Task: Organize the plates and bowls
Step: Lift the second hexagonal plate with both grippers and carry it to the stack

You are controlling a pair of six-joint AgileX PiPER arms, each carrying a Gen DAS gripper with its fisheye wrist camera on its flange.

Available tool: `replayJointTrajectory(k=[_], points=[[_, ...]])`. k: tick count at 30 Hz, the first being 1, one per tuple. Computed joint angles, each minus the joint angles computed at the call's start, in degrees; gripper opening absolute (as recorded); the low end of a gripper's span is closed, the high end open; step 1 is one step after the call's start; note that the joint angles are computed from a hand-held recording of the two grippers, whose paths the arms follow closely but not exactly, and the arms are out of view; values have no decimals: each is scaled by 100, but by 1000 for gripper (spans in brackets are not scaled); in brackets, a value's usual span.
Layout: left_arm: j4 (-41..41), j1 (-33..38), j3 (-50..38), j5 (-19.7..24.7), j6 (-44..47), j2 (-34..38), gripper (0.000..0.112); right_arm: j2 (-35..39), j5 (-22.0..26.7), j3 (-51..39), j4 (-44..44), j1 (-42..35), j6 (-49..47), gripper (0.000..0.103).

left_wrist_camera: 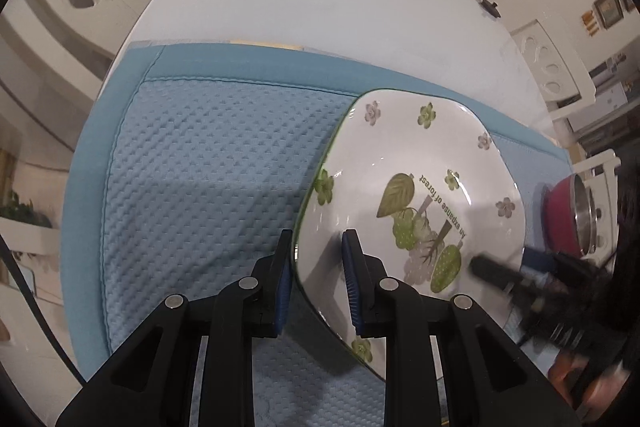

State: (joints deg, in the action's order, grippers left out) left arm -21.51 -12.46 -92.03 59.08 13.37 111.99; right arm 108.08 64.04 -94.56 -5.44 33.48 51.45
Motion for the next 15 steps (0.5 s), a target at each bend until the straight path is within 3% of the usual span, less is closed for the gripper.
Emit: replayJointTrajectory(k=[4,7,11,15], points=[[-190,-15,-49,-74,8,134,28,-521,-986,1013,102,-339,-35,50],[-334,-14,-38,-250,128,169,30,-820,-1872,1747,290,-314,-257,33],[-709,57,237,-506,324,50,36,-747,-2140,1725,93,-140,-246,34],[-875,89,460,-606,97,-138,36,-986,-2433,2038,848,-543,-686,33]])
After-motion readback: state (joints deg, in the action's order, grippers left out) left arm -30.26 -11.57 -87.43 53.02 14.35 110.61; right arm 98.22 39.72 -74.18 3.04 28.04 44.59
